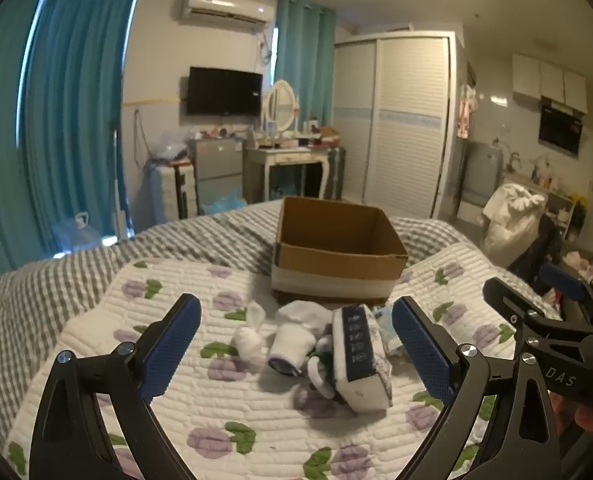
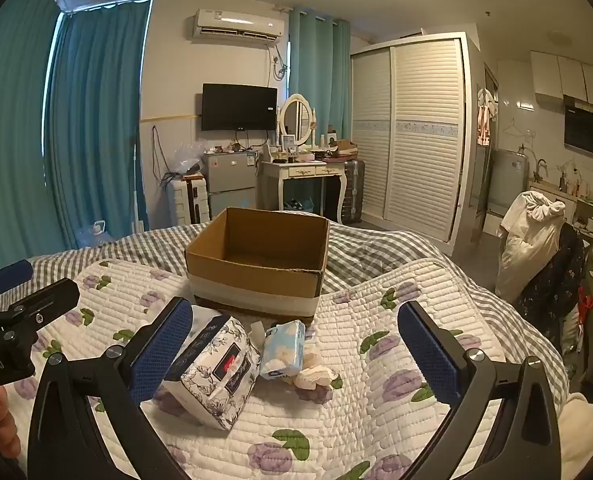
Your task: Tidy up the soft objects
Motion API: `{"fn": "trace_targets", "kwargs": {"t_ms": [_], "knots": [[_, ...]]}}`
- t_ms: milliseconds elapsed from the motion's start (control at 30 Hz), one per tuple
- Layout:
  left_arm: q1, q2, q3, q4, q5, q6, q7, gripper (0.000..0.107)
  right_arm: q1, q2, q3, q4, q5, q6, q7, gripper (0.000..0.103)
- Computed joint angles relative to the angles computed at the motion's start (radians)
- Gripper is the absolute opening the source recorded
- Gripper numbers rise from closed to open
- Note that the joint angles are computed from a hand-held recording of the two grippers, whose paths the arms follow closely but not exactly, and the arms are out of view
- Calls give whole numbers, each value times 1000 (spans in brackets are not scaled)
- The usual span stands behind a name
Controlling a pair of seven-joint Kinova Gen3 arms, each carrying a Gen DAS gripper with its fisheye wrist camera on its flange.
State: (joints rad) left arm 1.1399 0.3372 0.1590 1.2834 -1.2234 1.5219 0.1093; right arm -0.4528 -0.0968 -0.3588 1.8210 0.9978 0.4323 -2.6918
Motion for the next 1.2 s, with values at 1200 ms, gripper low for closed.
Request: {"fn": "trace_targets", "kwargs": {"t_ms": [1200], "knots": [[-17, -9, 5, 10, 21, -18, -8, 98, -9, 1, 0, 1, 15, 9, -13, 103]]}}
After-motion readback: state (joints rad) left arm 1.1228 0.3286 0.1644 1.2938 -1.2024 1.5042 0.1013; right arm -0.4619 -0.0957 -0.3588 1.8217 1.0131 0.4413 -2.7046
